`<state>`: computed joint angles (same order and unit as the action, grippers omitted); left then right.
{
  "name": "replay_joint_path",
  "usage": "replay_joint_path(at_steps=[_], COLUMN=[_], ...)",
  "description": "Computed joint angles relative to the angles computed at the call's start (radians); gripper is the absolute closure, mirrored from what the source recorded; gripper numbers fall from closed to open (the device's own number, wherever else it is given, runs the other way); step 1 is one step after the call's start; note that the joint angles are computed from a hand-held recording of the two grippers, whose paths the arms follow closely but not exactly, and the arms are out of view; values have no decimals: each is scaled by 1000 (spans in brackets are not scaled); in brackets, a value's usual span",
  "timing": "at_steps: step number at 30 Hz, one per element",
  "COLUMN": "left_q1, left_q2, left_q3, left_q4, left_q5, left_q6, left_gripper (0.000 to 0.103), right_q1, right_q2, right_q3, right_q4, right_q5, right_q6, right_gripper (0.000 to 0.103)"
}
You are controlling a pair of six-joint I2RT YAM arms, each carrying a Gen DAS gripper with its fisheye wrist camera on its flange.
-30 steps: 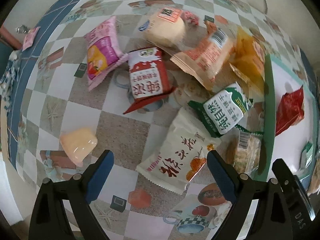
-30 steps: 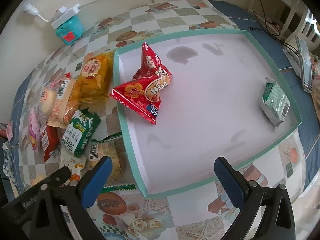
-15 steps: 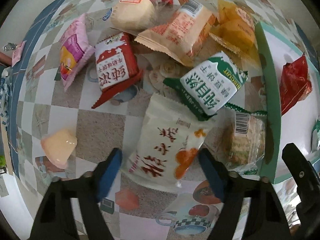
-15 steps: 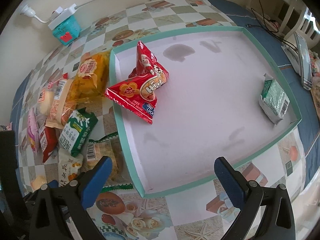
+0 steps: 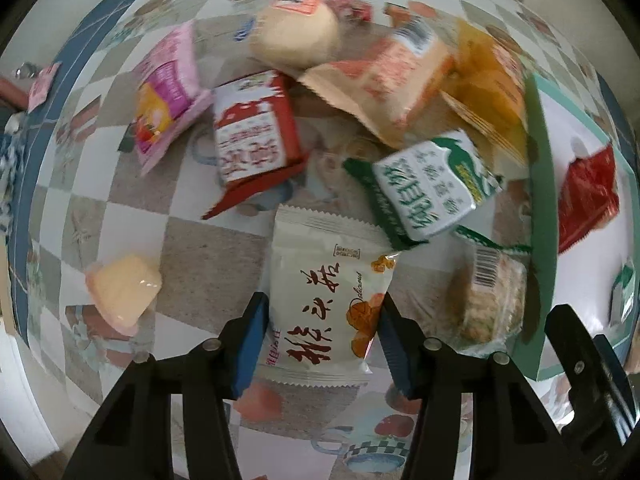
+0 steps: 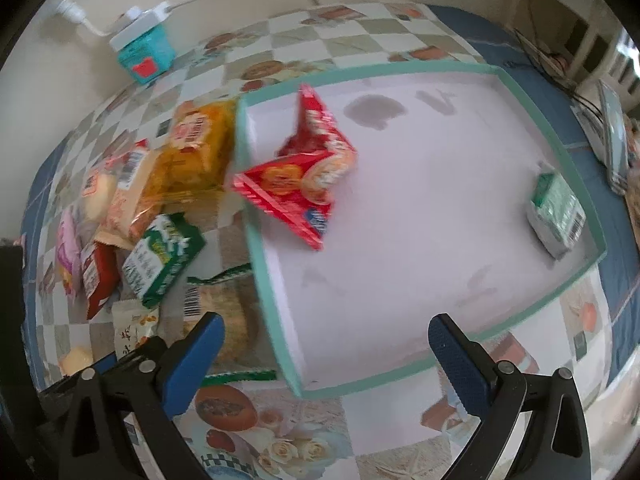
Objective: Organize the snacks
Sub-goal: 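Grasp the white pastry bag with the left tool while the right tool grasps the wrapped round biscuit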
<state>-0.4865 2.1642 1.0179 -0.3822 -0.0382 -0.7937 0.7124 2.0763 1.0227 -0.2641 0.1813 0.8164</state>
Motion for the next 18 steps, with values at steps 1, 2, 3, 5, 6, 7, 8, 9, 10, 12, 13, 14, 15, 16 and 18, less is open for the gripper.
replay_joint_path(at_steps=[1, 2, 3, 5, 6, 7, 8, 9, 10, 12, 13, 14, 15, 16, 18], left_q1=[5, 12, 22, 45, 52, 66, 85, 97, 105, 117, 116, 120, 122, 126, 133], left_q2=[-1, -8, -14, -37, -41, -58, -85, -100, -115, -146, -158, -171, -182, -195, -210], left_q3=[-3, -11, -21, -50, -58, -79, -108, -125, -142, -169, -177, -183, -188, -196, -209], left_q4=[4, 9, 12, 28, 32, 41, 52, 61, 69, 74, 72, 69, 66, 67, 74], left_q5=[5, 10, 14, 24, 24, 29, 39, 45, 49, 40, 28, 19, 10, 8, 7], left_q6=[-3, -4, -7, -13, -16, -16, -14, -14, -16, -23, -35, -41, -49, -55, -64], left_gripper=[47, 47, 47, 47, 47, 47, 47, 47, 47, 48, 49, 49, 49, 49, 49], right_q1=[10, 21, 33, 49, 54, 56, 57, 60, 64, 72, 76, 77, 80, 83, 92], right_q2=[3, 5, 6, 14, 15, 11, 7, 1, -4, -20, -25, -28, -25, -25, -15], right_q3=[7, 15, 22, 44, 48, 43, 37, 31, 27, 14, 10, 8, 10, 11, 21], right_q4=[5, 7, 6, -8, -7, 5, 16, 27, 36, 58, 66, 74, 84, 90, 97], right_q5=[5, 11, 23, 43, 46, 42, 37, 35, 36, 41, 42, 41, 42, 47, 60], right_q6=[-9, -17, -21, -29, -34, -40, -48, -54, -60, -69, -71, -75, -80, -83, -98], right_gripper=[0, 0, 0, 0, 0, 0, 0, 0, 0, 1, 3, 4, 5, 5, 10])
